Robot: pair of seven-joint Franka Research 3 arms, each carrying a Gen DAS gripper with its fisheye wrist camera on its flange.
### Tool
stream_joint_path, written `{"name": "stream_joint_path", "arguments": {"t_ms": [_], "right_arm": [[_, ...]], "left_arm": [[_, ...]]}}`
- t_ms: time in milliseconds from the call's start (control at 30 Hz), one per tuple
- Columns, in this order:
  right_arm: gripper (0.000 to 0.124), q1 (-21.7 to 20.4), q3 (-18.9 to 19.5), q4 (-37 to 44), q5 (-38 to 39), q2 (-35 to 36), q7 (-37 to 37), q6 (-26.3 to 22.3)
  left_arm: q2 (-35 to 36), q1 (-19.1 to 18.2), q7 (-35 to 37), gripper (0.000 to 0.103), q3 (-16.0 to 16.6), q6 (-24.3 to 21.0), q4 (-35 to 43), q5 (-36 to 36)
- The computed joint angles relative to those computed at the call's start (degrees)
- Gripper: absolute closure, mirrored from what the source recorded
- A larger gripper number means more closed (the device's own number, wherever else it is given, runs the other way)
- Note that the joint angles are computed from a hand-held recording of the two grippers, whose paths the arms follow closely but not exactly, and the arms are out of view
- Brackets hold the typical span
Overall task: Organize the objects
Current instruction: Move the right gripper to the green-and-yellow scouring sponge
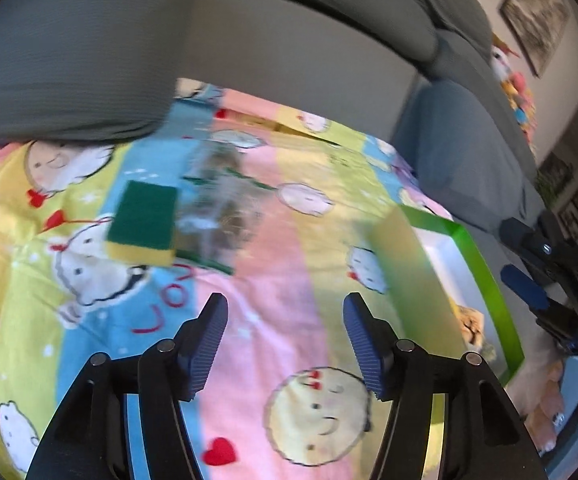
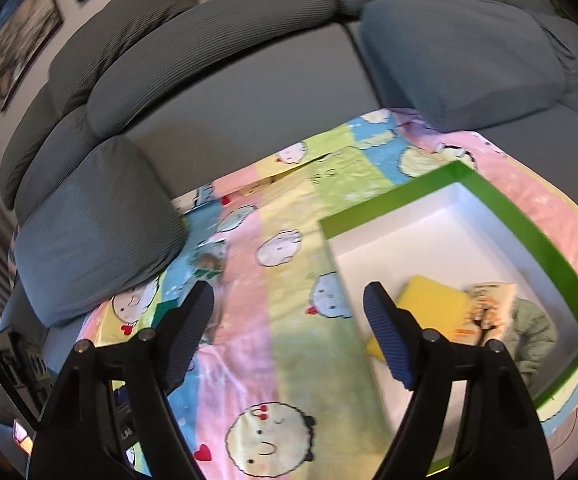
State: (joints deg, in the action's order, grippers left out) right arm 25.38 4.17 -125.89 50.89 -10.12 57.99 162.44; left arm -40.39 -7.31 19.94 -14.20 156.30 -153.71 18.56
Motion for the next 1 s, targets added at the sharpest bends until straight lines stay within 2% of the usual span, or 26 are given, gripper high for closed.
{"name": "stream_joint_path", "arguments": {"t_ms": [100,200,300,400,600,767,900,1000], "right_arm": [[0.046,1.3,0.6,0.3,0.9,0.4,-2.2,0.5],[0.046,2.2,1.3,0.5,1.3,1.0,-3.2,0.4],[0.040,2.1,3.2,0.1,-3.5,1.5,0.4,1.7],[0.039,2.9,4.1,-0.5,-7.4,2.0,2.1,2.8],[0.039,4.0,5.0,0.0,-11.4,3.9,6.4,3.2],[0.039,4.0,6.3,-0.7,-17.9,5.1,13.8,7.9],[0.039,6.2,5.5,-0.2,-12.2,5.8,9.2,9.2],[0.038,6.5,6.1,-0.1,-12.9,6.6,9.8,10.9]], "left_arm": [[-2.4,0.7,-1.2,0.041,0.8,-0.5,-2.3,-0.6],[-4.8,1.7,-2.2,0.041,0.6,-2.9,-3.8,-0.5],[-6.3,2.6,-3.2,0.034,0.1,-5.6,-4.7,0.1],[-6.8,2.9,-3.7,0.033,-0.2,-9.3,-4.5,0.9],[-8.5,2.2,-2.9,0.033,1.7,-8.5,-6.2,0.9],[-9.9,2.5,-2.8,0.032,2.4,-9.3,-7.4,0.3],[-10.7,3.0,-2.3,0.032,3.3,-9.2,-8.1,-0.3],[-10.6,3.1,-1.1,0.032,3.9,-9.1,-8.4,-0.6]]}}
